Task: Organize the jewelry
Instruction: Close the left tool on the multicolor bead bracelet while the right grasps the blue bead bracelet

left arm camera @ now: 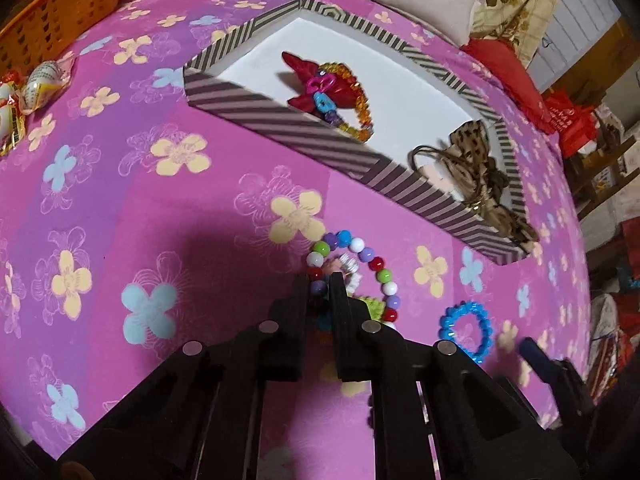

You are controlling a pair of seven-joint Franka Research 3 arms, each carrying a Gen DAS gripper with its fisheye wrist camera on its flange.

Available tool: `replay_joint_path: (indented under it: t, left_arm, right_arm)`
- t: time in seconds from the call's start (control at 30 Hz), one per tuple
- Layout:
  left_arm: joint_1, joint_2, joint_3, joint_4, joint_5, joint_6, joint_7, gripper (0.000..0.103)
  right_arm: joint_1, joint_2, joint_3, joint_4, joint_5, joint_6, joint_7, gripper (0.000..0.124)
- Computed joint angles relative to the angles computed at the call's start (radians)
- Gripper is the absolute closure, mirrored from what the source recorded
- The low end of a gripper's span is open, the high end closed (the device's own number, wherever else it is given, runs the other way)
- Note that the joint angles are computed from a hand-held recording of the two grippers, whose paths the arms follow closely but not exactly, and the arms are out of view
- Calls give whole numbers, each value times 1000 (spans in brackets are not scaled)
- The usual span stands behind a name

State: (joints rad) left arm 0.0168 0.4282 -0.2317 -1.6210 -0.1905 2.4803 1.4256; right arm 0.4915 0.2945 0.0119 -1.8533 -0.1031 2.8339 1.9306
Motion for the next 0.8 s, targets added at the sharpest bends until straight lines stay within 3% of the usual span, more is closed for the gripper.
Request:
replay_joint_path:
  t: [0.23,0.3,0.37,0.8]
  left_arm:
    - [9,-17,-12,6,-25,14,28,94]
    - [8,-22,-12,9,-27,18,33,94]
    - [7,-28,-12,9,-31,21,41,94]
    - [-12,-120,-5,-49,-38,61,79,94]
  right_arm:
    - [29,93,-35,117,-72,-108,29,98]
    - [71,92,-78,108,-164,-94,74,109]
    - [62,89,-69,103,-169,-86,72,116]
    - [43,1,-56,43,-194,-14,100,116]
